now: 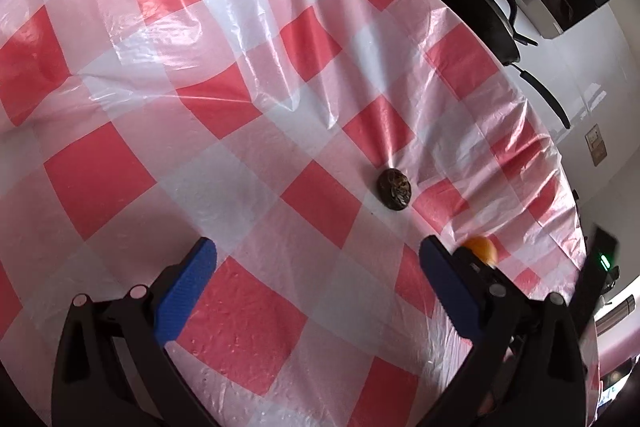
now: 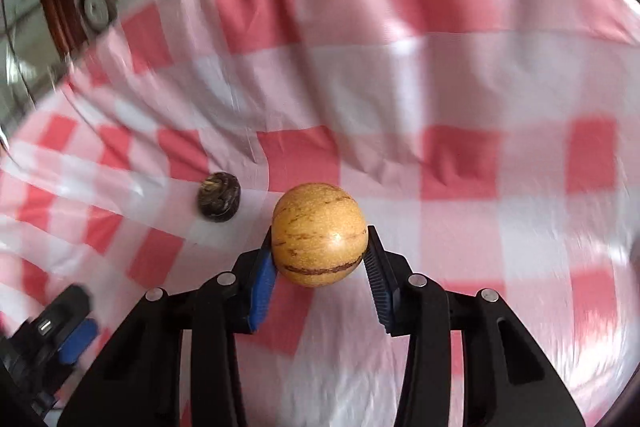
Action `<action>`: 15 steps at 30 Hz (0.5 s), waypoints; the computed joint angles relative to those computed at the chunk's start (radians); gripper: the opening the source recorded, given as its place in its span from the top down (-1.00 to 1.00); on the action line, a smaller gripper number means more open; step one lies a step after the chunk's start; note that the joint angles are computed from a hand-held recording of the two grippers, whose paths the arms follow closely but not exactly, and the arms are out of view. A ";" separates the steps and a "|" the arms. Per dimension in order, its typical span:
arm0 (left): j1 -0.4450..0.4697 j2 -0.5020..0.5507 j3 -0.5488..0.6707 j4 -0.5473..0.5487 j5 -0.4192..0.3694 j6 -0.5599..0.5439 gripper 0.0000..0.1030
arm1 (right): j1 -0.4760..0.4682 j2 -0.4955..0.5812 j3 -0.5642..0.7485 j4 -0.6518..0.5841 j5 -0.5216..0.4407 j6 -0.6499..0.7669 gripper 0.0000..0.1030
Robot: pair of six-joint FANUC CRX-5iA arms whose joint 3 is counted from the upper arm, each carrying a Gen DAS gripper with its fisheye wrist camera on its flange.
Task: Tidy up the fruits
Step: 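Grasp a yellow striped pepino with the right tool while the left tool grasps a beet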
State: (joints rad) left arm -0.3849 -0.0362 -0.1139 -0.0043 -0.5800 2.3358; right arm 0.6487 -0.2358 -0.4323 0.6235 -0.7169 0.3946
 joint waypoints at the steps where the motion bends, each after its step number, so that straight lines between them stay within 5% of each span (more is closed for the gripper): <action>1: -0.002 0.000 0.000 0.004 0.003 -0.013 -0.97 | 0.002 -0.033 -0.038 0.031 0.017 -0.056 0.19; 10: -0.068 0.039 0.096 -0.137 -0.059 0.009 -0.97 | -0.118 -0.202 -0.254 0.209 0.253 -0.447 0.19; 15: -0.061 0.167 0.229 -0.044 -0.112 -0.177 -0.97 | -0.150 -0.201 -0.253 0.180 0.277 -0.503 0.18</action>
State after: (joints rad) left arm -0.4458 0.1305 0.1154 -0.0487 -0.6924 2.1584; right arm 0.4985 -0.4364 -0.6848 0.8039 -0.4397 -0.1089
